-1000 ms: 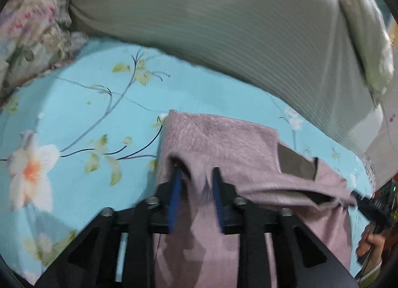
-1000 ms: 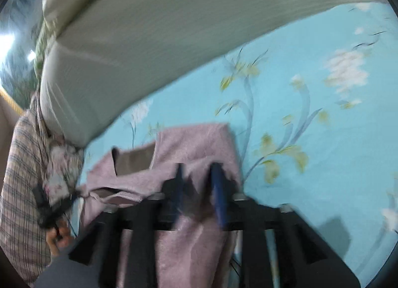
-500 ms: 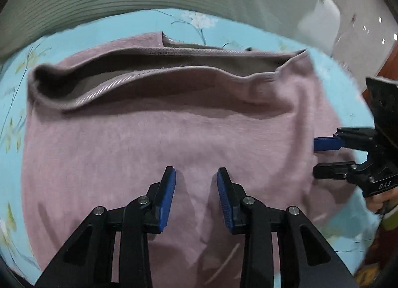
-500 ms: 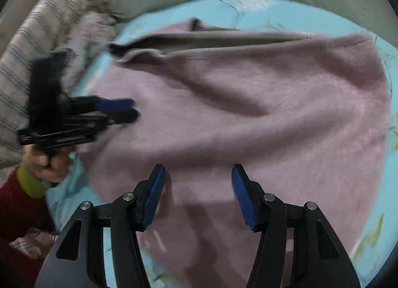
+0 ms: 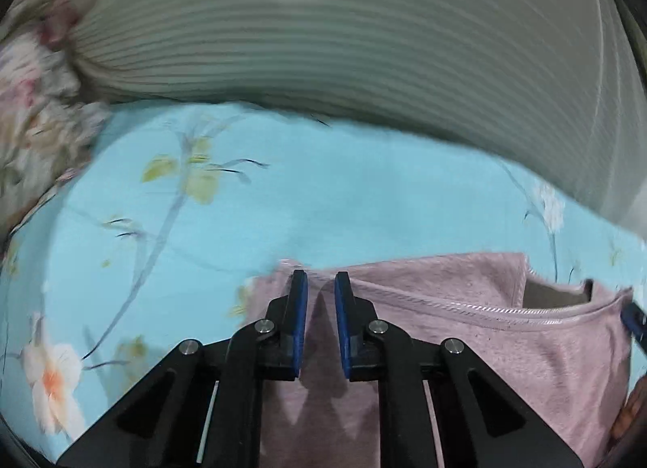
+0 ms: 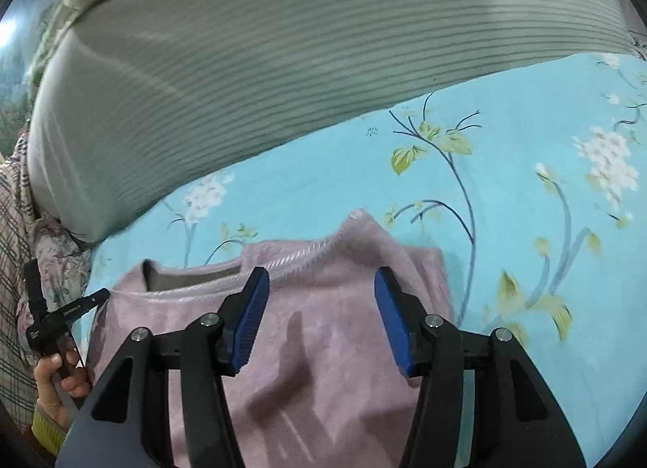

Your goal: Fold small clothes

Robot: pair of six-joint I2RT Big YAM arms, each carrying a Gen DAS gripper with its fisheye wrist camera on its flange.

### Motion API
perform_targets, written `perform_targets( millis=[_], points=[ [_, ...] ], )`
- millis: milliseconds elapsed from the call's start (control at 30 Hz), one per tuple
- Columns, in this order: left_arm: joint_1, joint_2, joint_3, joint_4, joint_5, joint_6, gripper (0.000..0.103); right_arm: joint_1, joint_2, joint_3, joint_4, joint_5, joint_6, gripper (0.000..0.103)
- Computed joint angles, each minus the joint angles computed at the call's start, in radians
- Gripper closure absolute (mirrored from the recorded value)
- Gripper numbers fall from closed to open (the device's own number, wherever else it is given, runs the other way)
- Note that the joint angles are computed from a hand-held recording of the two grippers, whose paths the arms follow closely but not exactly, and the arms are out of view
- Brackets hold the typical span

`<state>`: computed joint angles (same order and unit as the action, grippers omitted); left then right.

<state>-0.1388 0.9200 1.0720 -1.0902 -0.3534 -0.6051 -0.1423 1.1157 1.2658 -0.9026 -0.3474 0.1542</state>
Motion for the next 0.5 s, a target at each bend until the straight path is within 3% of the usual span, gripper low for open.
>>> perform_targets(
  millis=[100, 167, 333, 400, 500],
  points=[
    [-0.056, -0.084, -0.018, -0.059, -0.060, -0.068, 0.083, -0.016, -0.084, -0.041, -0.040, -0.089, -0.010, 0.047],
    [-0.129, -0.176, -0.047, -0.077, -0.036, -0.120, 0.083, 0.003, -0.132, -0.066, -0.093, -0.143, -0.055, 0.047],
    [-0.440, -0.239, -0.100, -0.084, -0.036, -0.269, 0.082, 0.080, -0.203, -0.141, -0.232, -0.216, -0.150, 0.047],
    [-0.516, -0.205, -0.117, -0.099, -0.016, -0.297, 0.082, 0.110, -0.216, -0.165, -0.248, -0.146, -0.161, 0.047],
    [-0.541, -0.157, -0.119, -0.179, -0.103, -0.315, 0.085, 0.075, -0.242, -0.185, -0.268, -0.041, -0.189, 0.047]
  ],
)
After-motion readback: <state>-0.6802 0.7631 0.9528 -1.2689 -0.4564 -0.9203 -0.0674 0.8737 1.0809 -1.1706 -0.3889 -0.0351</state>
